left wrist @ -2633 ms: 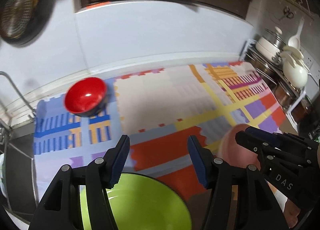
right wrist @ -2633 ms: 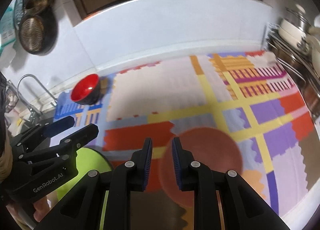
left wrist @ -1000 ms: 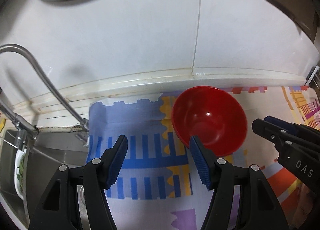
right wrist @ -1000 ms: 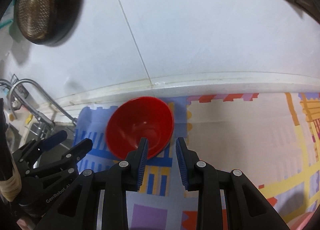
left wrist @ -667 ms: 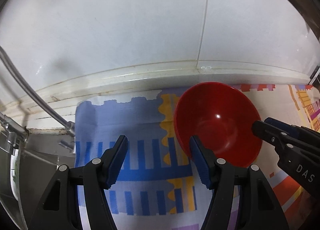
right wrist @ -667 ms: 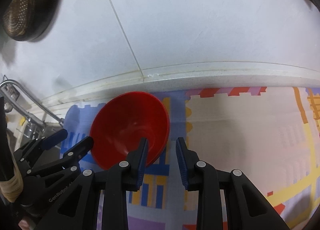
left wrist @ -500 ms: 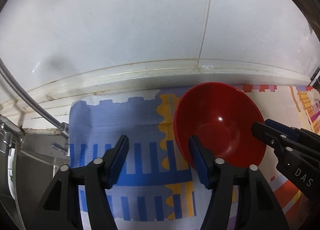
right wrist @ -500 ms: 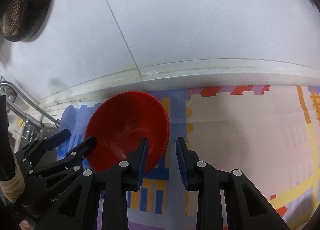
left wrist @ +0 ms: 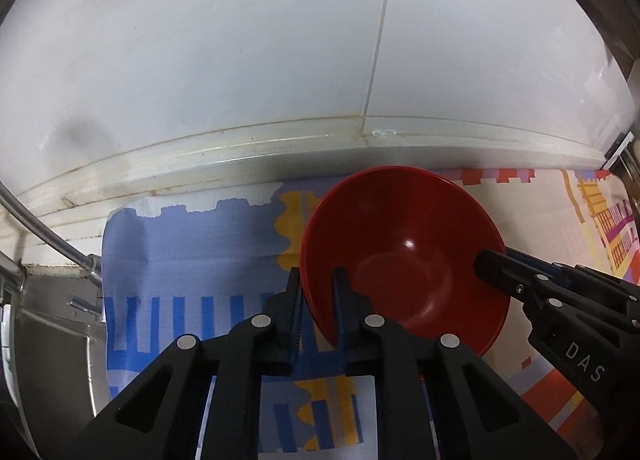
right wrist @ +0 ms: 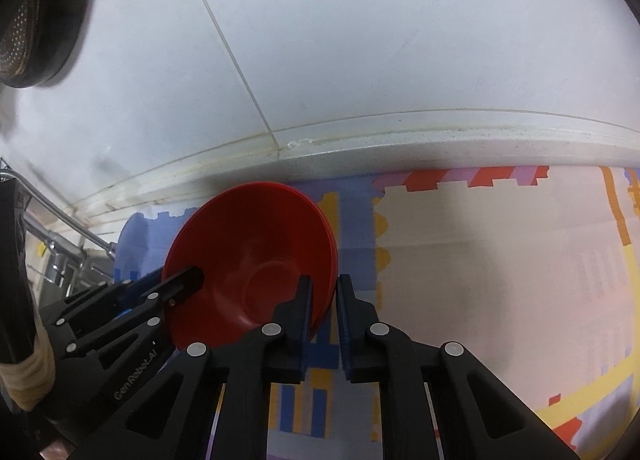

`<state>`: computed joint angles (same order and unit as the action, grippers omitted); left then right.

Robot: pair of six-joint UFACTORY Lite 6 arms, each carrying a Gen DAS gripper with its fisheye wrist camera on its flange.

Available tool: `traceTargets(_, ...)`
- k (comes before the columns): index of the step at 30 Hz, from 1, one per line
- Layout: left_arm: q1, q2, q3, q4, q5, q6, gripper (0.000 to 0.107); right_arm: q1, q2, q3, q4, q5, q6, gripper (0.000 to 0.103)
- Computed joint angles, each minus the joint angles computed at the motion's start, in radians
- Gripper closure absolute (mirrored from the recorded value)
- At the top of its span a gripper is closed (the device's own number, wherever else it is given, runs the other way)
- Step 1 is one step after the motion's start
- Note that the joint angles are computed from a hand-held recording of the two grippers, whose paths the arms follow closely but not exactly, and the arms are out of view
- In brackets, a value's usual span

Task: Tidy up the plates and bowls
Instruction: 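Close both grippers on the red bowl's rim, then lift the red bowl with both grippers and carry it toward the pink bowl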

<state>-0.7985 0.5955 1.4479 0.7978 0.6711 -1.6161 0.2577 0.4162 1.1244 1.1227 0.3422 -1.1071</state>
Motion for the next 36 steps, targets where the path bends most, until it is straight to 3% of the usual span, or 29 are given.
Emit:
traceTargets(8, -0.031, -0.036, -0.016, -0.012, 0.015, -0.039, 0.093, -0.017, -0.023, -0.006, -0.091, 0.032, 0.111, 0.091)
traceTargets(20, -0.212, -0.122, 0.044, 0.004, 0.194, -0.106, 0.092, -0.123, -0.300, -0.181, -0.168, 0.107, 0.109, 0.091)
traceTargets(30, -0.355, 0.004, 0.326, -0.012, 0.345, -0.100, 0.092, -0.323, -0.595, -0.315, -0.246, 0.262, 0.061, 0.091)
traceTargets(36, -0.435, 0.168, 0.627, -0.030, 0.468, -0.027, 0.092, -0.497, -0.705, -0.353, -0.251, 0.390, -0.020, 0.091)
